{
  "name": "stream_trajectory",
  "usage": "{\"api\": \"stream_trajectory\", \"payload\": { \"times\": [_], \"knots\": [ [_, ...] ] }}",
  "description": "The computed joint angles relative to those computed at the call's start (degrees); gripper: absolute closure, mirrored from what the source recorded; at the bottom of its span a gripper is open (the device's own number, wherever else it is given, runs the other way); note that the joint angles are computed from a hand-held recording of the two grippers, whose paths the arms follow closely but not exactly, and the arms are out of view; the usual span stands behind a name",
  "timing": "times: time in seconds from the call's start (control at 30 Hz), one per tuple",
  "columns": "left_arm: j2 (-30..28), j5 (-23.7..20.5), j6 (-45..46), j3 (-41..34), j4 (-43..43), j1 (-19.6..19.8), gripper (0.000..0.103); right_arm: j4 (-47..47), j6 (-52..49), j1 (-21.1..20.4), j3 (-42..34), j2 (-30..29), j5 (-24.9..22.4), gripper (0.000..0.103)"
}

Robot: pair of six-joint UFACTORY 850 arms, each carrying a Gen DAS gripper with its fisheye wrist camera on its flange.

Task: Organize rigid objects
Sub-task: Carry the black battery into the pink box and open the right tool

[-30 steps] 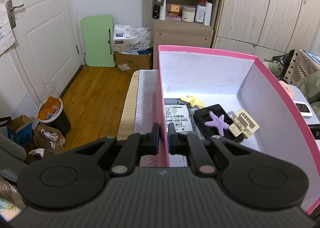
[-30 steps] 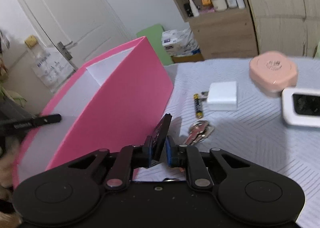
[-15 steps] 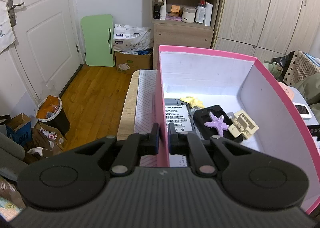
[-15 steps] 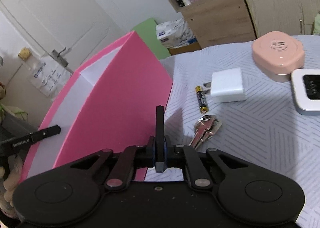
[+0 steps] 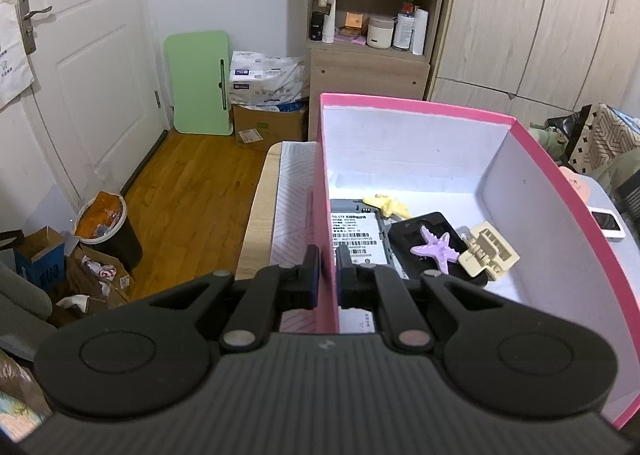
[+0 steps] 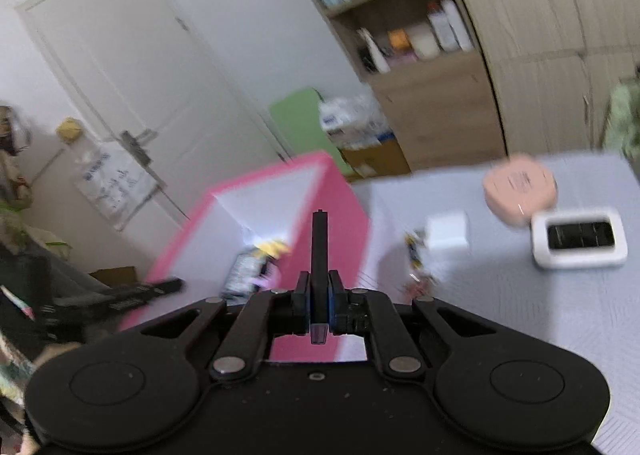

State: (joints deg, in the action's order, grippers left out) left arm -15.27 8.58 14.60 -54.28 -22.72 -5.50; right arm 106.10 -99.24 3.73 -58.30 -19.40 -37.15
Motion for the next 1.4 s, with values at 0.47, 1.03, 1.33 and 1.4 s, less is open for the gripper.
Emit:
{"api": "stream_trajectory", "payload": {
  "times": [0.47, 1.03, 1.33, 1.4],
  "knots": [
    [0.03, 0.25, -9.19, 0.28, 8.35, 0.39, 0.096, -39.53, 36.52, 9.14, -19.5, -9.69, -8.28, 0.092],
    [-0.13, 1.27, -17.77, 0.38, 16.03, 0.78, 0.095, -60.44, 64.71, 15.95, -41.51, -28.41, -12.24, 0.082],
    [0.04, 1.35, -12.51, 0.63, 11.35, 0.45, 0.095, -50.71, 47.9, 13.22, -28.74, -17.36, -4.57, 0.078],
    [0.06, 1.36, -12.49, 0.68, 11.37, 0.46, 0.095, -47.09, 43.48, 12.36, -25.32, -14.49, -2.93, 0.078]
  ]
}}
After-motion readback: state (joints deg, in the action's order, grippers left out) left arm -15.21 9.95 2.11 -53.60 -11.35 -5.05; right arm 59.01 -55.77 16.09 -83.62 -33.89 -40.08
